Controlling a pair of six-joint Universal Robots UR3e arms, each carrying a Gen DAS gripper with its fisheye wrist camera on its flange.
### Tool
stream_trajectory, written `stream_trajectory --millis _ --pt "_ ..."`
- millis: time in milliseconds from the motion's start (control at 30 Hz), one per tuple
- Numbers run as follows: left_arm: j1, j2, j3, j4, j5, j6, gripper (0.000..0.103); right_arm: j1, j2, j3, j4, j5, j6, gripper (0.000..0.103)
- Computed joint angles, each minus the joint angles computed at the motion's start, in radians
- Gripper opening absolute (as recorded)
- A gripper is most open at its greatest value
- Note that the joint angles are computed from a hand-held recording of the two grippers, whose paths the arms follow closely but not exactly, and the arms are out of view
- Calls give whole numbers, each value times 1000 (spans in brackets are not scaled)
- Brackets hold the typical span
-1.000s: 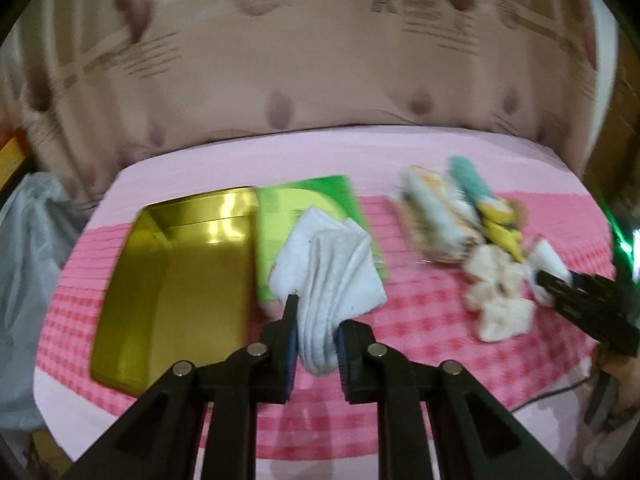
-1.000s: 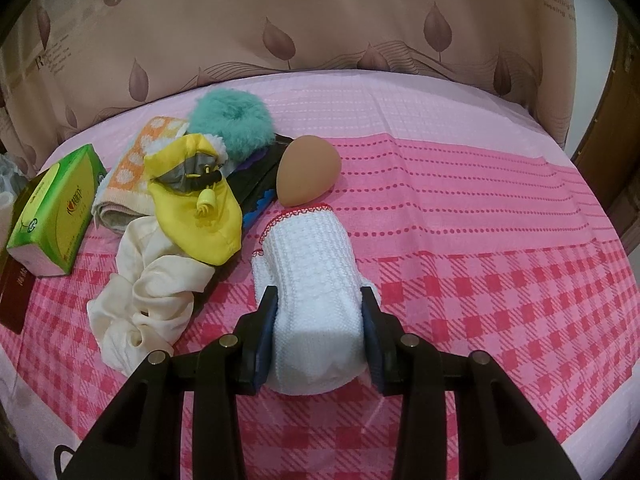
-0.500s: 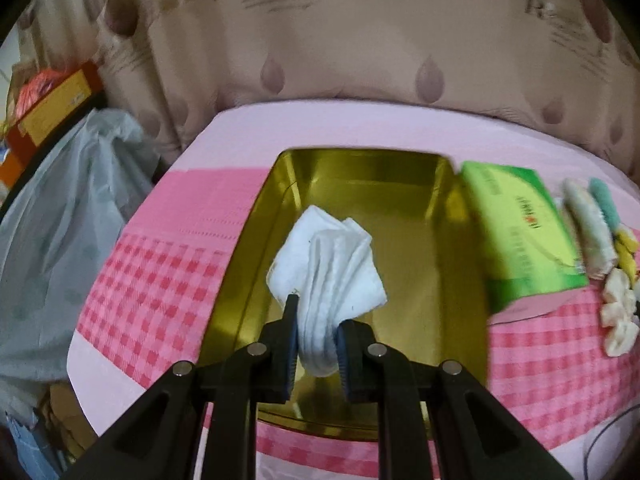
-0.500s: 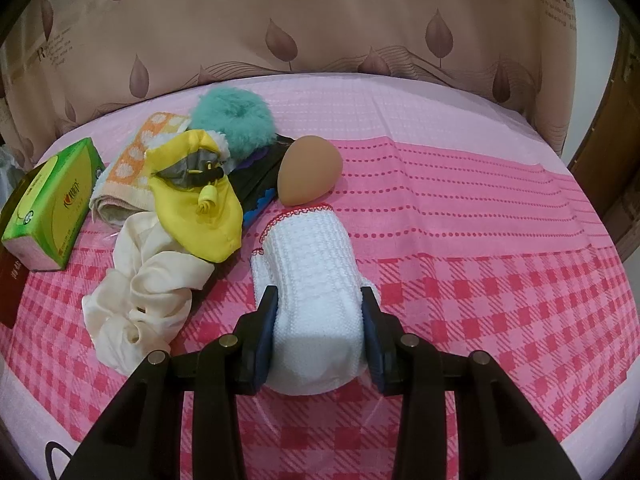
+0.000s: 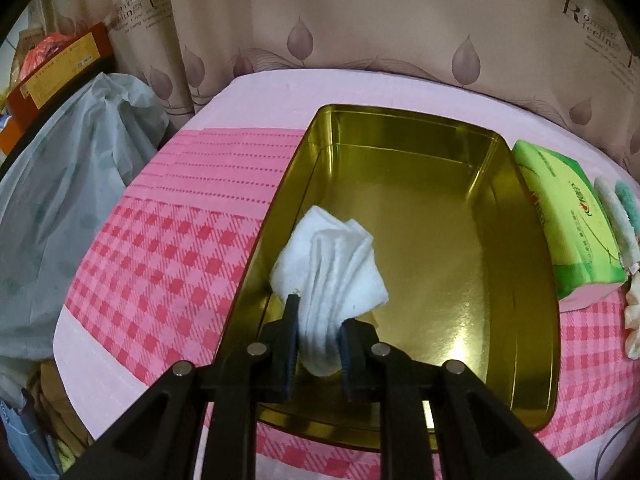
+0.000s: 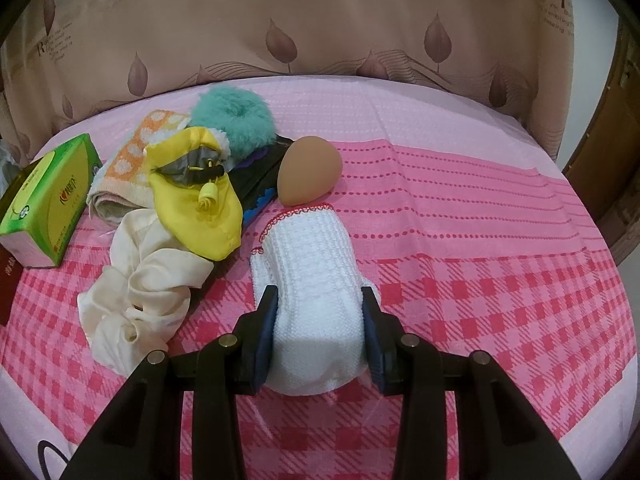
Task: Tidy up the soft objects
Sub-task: 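Carry the white terry sock into the gold tin and open the left gripper, then carry the white knit sock into the gold tin and open the right gripper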
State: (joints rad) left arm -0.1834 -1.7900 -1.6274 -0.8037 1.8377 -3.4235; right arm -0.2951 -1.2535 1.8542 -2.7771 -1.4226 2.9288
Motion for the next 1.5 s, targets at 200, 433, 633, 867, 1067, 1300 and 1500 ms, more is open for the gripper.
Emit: stream_trajectory --millis 200,433,633,867,1067,1300,1500 --pt "13 14 -23 33 -30 20 37 3 5 2 -16 -12 11 36" --pt "16 46 -41 37 -40 14 49 5 2 7 -19 -15 13 35" --pt "25 117 -90 92 -55 -2 55 14 -17 30 -42 -38 30 31" --pt "28 151 -104 108 -60 -8 56 14 -67 49 -36 -80 39 30" --pt "36 164 -109 105 -51 -26 57 22 -146 62 -15 -91 45 30" --pt "59 179 -118 99 -52 -54 57 73 -168 -10 20 -82 54 30" --pt "74 195 -125 92 -24 -97 57 185 -142 -134 83 -50 74 30"
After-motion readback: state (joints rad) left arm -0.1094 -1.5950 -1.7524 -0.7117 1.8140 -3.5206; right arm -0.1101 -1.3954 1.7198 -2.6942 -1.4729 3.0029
